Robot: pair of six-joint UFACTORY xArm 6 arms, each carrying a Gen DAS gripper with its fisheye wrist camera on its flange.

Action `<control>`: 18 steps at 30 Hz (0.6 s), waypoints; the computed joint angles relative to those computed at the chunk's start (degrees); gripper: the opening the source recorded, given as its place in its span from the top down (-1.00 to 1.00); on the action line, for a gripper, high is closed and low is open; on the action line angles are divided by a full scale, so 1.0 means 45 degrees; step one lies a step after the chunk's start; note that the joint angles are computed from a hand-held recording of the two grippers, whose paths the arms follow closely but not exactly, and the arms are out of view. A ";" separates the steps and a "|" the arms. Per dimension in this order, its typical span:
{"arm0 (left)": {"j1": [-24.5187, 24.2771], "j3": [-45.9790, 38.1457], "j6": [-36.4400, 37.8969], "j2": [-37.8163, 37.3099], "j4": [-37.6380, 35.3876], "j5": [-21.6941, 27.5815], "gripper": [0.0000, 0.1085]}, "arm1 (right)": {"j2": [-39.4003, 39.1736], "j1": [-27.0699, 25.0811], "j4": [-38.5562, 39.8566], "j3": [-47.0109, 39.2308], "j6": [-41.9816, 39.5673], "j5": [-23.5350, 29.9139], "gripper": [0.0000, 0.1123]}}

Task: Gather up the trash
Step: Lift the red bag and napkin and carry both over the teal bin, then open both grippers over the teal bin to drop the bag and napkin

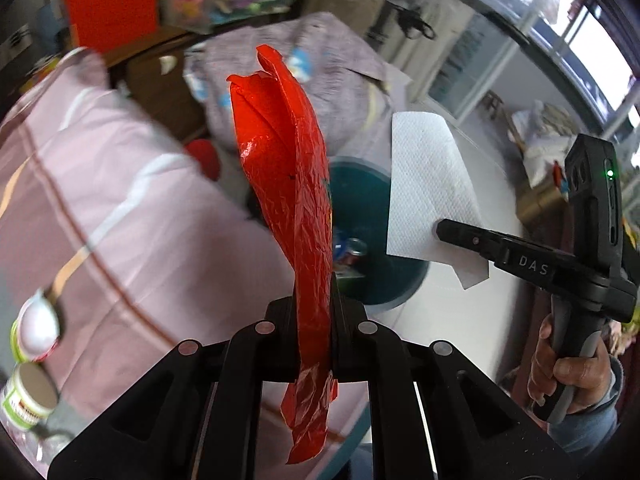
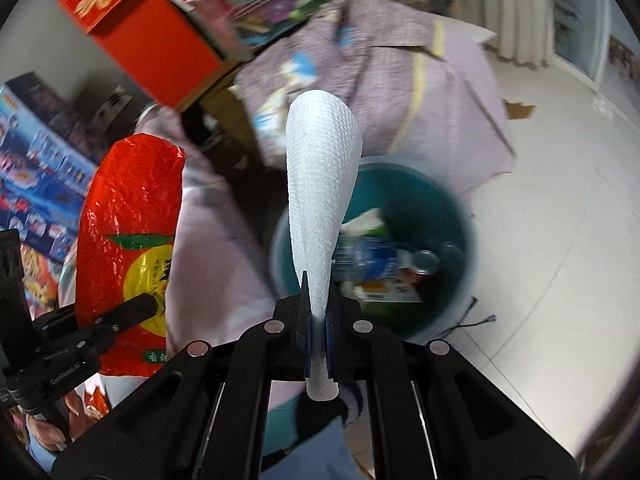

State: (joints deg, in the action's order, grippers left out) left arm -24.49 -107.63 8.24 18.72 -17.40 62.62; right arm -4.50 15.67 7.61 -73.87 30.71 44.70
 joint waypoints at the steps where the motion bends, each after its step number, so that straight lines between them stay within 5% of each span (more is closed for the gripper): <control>1: -0.0115 -0.0382 -0.0008 0.0291 0.0045 0.0111 0.81 | -0.0097 -0.0133 0.0039 0.0166 0.0019 -0.0025 0.91; 12: -0.0750 -0.5986 -0.0353 0.4497 0.0096 0.2668 0.78 | 0.0096 -0.0819 0.0375 0.0606 -0.0056 0.0233 0.91; 18: -0.0903 -0.7118 -0.0712 0.5451 0.0466 0.2895 -0.13 | 0.0376 -0.1010 0.0466 0.0468 -0.0116 0.0460 0.90</control>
State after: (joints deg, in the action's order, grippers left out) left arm -28.56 -139.66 5.04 43.25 -15.30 75.65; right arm -2.80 11.12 9.70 -71.77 30.19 46.77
